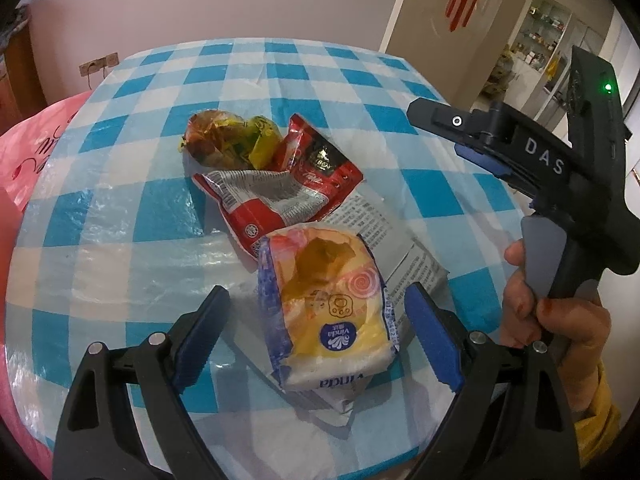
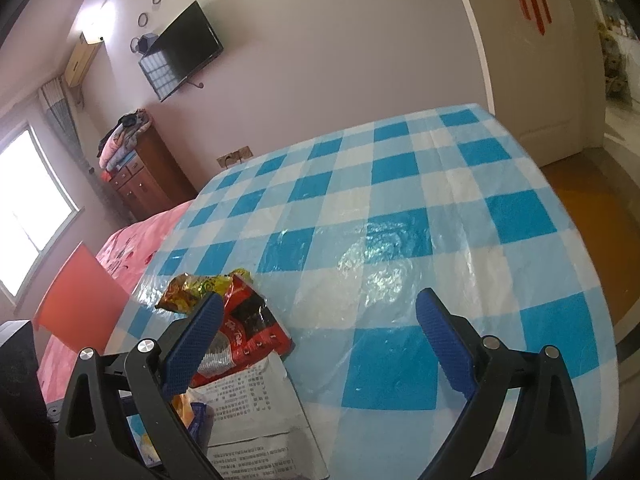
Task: Collect trash
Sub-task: 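Grasp the yellow Vinda bread bag with the left gripper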
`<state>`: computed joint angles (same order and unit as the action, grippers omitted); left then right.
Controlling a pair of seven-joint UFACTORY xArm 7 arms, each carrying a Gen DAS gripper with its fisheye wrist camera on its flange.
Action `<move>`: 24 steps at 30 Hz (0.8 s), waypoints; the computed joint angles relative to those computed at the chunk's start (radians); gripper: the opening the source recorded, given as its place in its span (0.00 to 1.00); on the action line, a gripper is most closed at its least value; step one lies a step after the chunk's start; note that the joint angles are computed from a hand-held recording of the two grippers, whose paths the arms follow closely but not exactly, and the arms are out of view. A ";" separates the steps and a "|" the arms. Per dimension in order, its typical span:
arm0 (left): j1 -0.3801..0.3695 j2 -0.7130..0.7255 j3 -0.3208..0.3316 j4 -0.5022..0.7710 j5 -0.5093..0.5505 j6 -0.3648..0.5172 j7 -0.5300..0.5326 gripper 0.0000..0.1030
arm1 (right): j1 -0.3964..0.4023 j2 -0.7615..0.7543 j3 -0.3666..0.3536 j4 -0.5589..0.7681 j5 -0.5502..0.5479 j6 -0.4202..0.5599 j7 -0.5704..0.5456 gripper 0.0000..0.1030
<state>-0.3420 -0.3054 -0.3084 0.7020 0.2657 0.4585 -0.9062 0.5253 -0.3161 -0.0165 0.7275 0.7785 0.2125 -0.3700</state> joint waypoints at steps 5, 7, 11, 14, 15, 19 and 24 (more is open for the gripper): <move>0.011 0.014 -0.015 0.021 0.031 0.037 -0.035 0.81 | 0.008 0.007 -0.012 0.009 0.026 0.032 -0.036 0.93; 0.012 0.015 -0.014 0.024 0.039 0.047 -0.049 0.77 | 0.008 0.009 -0.014 0.011 0.047 0.040 -0.054 0.93; 0.008 0.014 -0.008 0.022 0.038 0.049 -0.063 0.75 | -0.001 0.016 -0.013 0.020 0.088 0.059 -0.088 0.93; 0.020 0.010 -0.022 0.023 0.073 0.061 -0.107 0.67 | -0.007 0.025 -0.012 0.030 0.128 0.078 -0.118 0.93; 0.021 0.005 -0.021 0.019 0.076 0.059 -0.119 0.65 | -0.011 0.027 -0.009 0.034 0.140 0.084 -0.127 0.93; 0.024 -0.004 -0.020 0.012 0.087 0.060 -0.146 0.57 | -0.022 0.040 0.001 0.054 0.201 0.120 -0.179 0.93; 0.029 -0.021 -0.023 -0.002 0.095 0.059 -0.179 0.50 | -0.046 0.058 0.027 0.081 0.249 0.166 -0.222 0.93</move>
<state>-0.3128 -0.3262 -0.3317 0.7005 0.3605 0.5178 -1.0853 0.4793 -0.2581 0.0109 0.8085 1.0271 0.3782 -0.5919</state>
